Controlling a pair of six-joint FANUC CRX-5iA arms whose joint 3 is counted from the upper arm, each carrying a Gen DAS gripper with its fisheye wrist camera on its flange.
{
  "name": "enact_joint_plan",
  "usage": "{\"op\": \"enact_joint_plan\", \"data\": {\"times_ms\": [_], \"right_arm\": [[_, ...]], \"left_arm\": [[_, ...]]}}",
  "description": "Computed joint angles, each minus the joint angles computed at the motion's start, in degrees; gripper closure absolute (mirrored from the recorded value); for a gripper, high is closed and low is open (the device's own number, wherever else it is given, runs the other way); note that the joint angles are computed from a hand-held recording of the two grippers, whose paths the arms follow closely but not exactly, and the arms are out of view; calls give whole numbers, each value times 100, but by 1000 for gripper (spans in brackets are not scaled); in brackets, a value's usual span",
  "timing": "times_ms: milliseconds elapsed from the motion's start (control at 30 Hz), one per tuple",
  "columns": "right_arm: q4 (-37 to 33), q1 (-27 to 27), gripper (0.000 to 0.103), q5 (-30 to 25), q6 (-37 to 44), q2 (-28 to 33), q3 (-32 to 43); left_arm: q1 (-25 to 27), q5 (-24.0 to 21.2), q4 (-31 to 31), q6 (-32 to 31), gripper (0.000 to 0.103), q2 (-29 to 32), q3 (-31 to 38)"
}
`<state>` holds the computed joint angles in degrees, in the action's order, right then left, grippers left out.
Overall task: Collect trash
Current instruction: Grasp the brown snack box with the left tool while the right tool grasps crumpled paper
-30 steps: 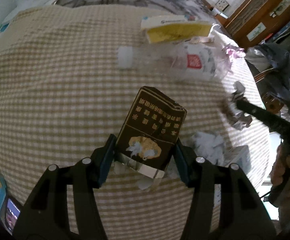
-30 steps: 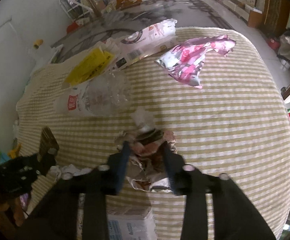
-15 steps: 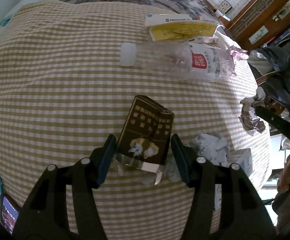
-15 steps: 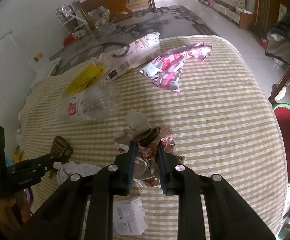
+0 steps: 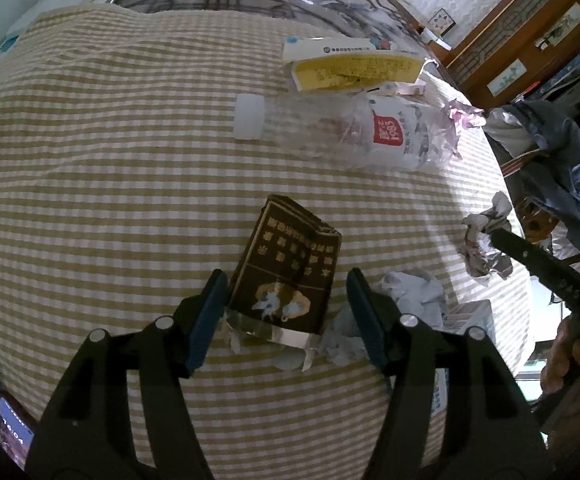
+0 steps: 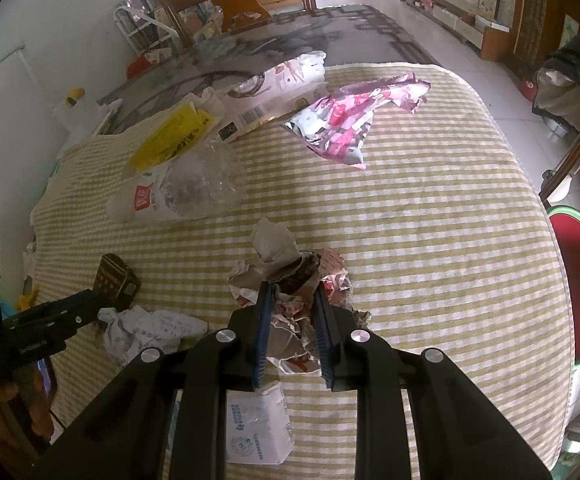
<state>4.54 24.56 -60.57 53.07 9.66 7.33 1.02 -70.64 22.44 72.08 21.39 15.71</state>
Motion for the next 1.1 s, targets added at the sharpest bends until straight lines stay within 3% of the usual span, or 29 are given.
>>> {"op": "enact_joint_plan", "data": {"times_ms": [100,200,267,567,667,733,933,1100], "right_arm": [[3,-14,82,28,-53,-20,-36],[12,-9,82,27,-84,-39,-52],[20,-9,82,32,-78,-40,-47],[-11,-31,82,17,-26,-26,-15],[-8,-42,82,10,-48,-41,-34],[-13,-52,82,10,-64,-58,-56],[-52,-78,82,7,-102,-116,-123],[-39,-87,82,26,-151,-166,-180]], "left_arm": [[-23,-17,-61,4,52,21,19],[-22,19,-44,-10,53,4,-22],[-6,37,-23,22,73,-19,-37],[-5,213,95,7,76,-120,-119],[-1,203,91,19,71,-117,-109],[18,237,98,42,57,-132,-141],[-17,80,-30,89,41,7,28],[-140,40,-183,131,36,126,165]]}}
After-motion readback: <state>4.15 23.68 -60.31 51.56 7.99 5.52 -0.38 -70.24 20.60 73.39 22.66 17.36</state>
